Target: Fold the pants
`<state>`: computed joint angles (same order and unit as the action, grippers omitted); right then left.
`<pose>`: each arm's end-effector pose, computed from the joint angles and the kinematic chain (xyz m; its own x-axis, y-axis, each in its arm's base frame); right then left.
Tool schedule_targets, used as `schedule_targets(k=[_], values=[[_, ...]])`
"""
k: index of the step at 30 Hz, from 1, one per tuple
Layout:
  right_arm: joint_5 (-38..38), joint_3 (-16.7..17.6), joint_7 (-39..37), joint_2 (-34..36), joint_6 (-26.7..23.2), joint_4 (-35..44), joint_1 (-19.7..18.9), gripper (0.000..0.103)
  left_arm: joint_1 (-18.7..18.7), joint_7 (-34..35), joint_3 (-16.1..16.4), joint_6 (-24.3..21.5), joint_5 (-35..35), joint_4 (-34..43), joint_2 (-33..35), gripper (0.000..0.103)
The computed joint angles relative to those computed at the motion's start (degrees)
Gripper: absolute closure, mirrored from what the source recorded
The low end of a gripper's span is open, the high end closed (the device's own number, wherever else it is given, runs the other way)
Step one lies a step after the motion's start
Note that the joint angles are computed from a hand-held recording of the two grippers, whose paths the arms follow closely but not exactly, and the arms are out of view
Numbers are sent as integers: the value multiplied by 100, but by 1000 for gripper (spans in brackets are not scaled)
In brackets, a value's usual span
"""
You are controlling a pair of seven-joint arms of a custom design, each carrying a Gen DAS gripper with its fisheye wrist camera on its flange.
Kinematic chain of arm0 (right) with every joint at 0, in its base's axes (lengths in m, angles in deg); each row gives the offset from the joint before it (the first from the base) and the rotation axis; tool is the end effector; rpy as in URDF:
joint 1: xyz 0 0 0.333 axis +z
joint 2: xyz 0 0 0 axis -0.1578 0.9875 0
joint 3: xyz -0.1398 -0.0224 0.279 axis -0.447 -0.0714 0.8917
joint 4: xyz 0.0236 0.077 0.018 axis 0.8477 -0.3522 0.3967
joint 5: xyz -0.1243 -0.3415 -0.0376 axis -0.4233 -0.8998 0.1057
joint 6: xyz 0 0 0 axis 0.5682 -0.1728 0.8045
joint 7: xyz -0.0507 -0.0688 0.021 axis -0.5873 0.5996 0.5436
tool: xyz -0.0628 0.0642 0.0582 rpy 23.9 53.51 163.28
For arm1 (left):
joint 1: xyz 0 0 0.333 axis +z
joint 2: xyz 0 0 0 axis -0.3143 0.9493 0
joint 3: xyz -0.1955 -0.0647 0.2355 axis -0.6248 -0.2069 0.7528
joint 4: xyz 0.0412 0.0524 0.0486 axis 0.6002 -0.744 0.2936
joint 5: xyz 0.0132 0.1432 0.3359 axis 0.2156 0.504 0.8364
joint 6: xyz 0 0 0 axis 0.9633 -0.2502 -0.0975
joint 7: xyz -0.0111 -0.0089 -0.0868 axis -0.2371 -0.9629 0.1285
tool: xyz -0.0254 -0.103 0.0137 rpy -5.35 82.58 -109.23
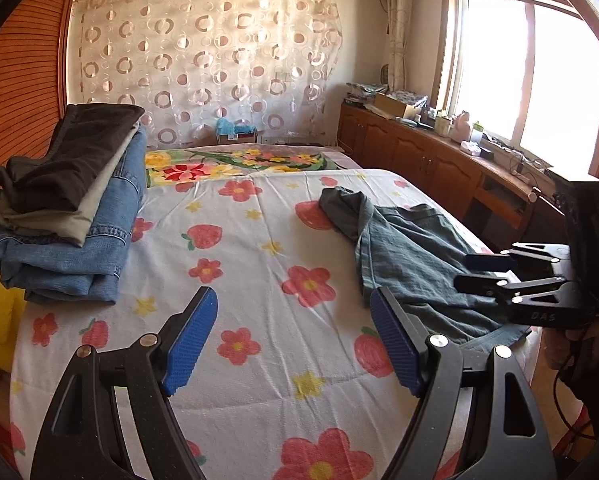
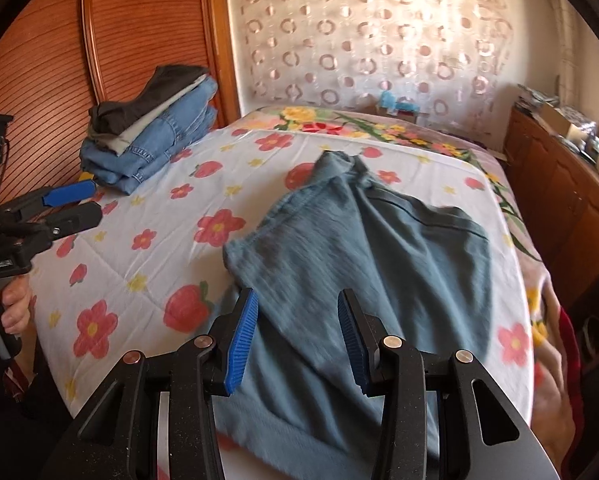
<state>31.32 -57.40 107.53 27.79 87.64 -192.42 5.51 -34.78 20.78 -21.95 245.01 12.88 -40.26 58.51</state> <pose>0.5369 0.1270 0.4676 0.5931 -0.8051 -0.0074 -0.5189 -0.3752 -0.7681 0.5979 -0.2061 0.4525 -0.1288 -0.9860 0.1055 -0.5735 -0.0128 -0.8191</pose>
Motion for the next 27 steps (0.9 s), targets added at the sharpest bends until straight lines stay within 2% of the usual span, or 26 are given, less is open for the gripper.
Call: schedule_targets(k=[7, 11, 18, 20, 23, 24, 26, 27], values=[[-634, 204, 368, 766, -261, 779, 12, 60, 12, 53, 38, -5, 8, -1, -44, 23], [-1337, 285, 785, 1139, -329, 1118, 60, 60, 0, -122, 121, 48, 136, -39, -73, 23], [-2766, 254, 1709, 1607, -233, 1470, 197, 60, 64, -337, 117, 69, 271, -53, -58, 23], [-2870, 359, 1714, 1682, -134, 1503, 137, 60, 38, -416, 158, 82, 340, -68, -62, 23], [-3228, 329, 2053, 1767, 29, 1515, 236, 60, 92, -364, 84, 70, 290, -98, -65, 23], [-3366, 309, 2165, 1777, 99, 1487, 281, 61, 106, -346, 64, 62, 264, -100, -57, 23], [-3668, 224, 2443, 1749, 288, 1391, 373, 81, 143, -285, 14, 77, 187, -124, -52, 23], [-3586, 347, 2384, 1758, 196, 1439, 238, 88, 165, -236, -10, 95, 139, -136, -44, 23]])
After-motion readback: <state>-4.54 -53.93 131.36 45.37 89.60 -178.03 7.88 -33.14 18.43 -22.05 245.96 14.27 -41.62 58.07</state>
